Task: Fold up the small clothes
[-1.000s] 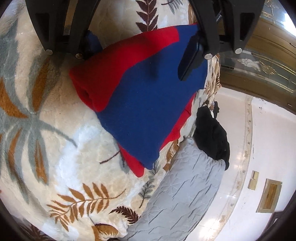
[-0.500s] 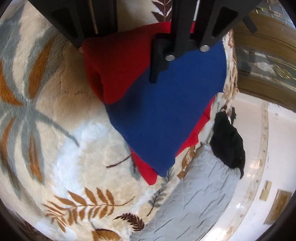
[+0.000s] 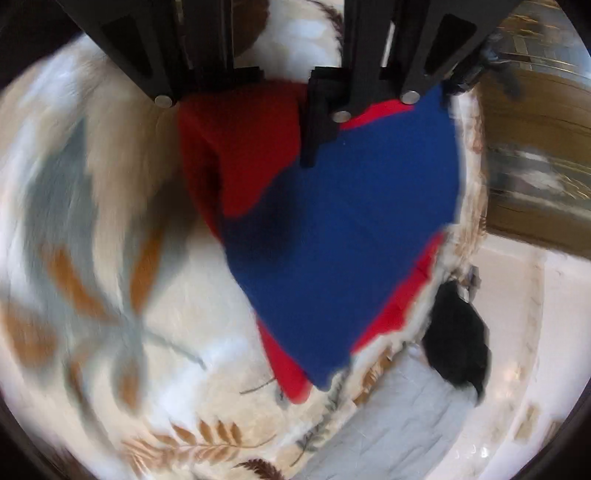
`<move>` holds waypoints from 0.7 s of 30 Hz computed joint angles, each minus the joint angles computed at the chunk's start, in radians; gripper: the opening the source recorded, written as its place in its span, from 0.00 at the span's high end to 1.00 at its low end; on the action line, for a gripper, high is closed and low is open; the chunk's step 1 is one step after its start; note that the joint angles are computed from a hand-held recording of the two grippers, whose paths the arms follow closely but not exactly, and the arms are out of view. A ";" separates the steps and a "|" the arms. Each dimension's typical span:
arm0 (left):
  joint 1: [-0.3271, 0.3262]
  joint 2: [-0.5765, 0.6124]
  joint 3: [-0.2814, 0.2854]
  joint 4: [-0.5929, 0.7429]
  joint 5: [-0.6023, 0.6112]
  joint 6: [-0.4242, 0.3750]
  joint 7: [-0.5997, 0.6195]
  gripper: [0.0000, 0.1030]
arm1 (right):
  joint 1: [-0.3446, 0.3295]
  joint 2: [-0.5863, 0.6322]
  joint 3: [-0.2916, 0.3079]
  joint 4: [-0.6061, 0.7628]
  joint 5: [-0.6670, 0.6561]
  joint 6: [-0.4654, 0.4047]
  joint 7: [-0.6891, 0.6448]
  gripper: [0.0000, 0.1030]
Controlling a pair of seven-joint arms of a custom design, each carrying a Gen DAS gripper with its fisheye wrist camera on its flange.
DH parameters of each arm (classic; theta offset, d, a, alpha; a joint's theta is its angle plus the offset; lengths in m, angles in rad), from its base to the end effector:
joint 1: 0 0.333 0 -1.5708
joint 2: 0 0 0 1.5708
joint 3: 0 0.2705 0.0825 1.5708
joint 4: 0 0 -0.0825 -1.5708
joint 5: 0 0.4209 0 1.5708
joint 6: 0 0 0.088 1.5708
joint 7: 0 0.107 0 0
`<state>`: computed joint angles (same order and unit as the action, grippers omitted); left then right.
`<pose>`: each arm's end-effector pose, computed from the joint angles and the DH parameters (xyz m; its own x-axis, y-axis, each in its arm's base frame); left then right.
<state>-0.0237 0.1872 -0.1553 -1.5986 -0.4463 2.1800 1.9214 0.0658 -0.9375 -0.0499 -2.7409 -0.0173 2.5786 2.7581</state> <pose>0.6704 -0.1305 0.5147 -0.3856 -0.8693 0.3091 -0.8614 0.2192 -0.4581 0.3972 0.0069 0.5276 -0.6477 -0.3853 -0.6573 -0.3047 0.9217 -0.2400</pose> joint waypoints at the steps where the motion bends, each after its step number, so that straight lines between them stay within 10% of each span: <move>1: -0.004 -0.011 0.003 -0.006 0.018 0.025 -0.011 0.60 | -0.011 -0.027 0.015 -0.004 -0.010 -0.027 0.009 0.47; 3: -0.011 -0.039 0.002 -0.039 0.029 0.115 -0.002 0.47 | -0.068 -0.090 0.086 0.002 -0.062 -0.114 0.070 0.21; 8: -0.036 -0.036 -0.001 -0.028 0.098 0.225 -0.019 0.37 | -0.136 -0.110 0.150 0.087 -0.224 -0.221 0.132 0.22; 13: -0.058 0.004 -0.023 0.034 0.104 0.195 0.001 0.33 | 0.035 0.144 -0.073 0.234 -0.198 0.079 -0.101 0.21; 17: -0.081 0.036 -0.045 0.079 0.089 0.174 0.043 0.28 | 0.331 0.378 -0.377 0.384 0.207 0.231 -0.504 0.21; 20: -0.113 0.107 -0.033 0.146 0.172 0.137 0.006 0.23 | 0.268 0.463 -0.406 0.400 0.140 0.178 -0.379 0.25; 21: -0.133 0.137 -0.017 0.175 0.241 0.107 -0.041 0.23 | 0.186 0.445 -0.353 0.341 0.154 0.240 -0.319 0.42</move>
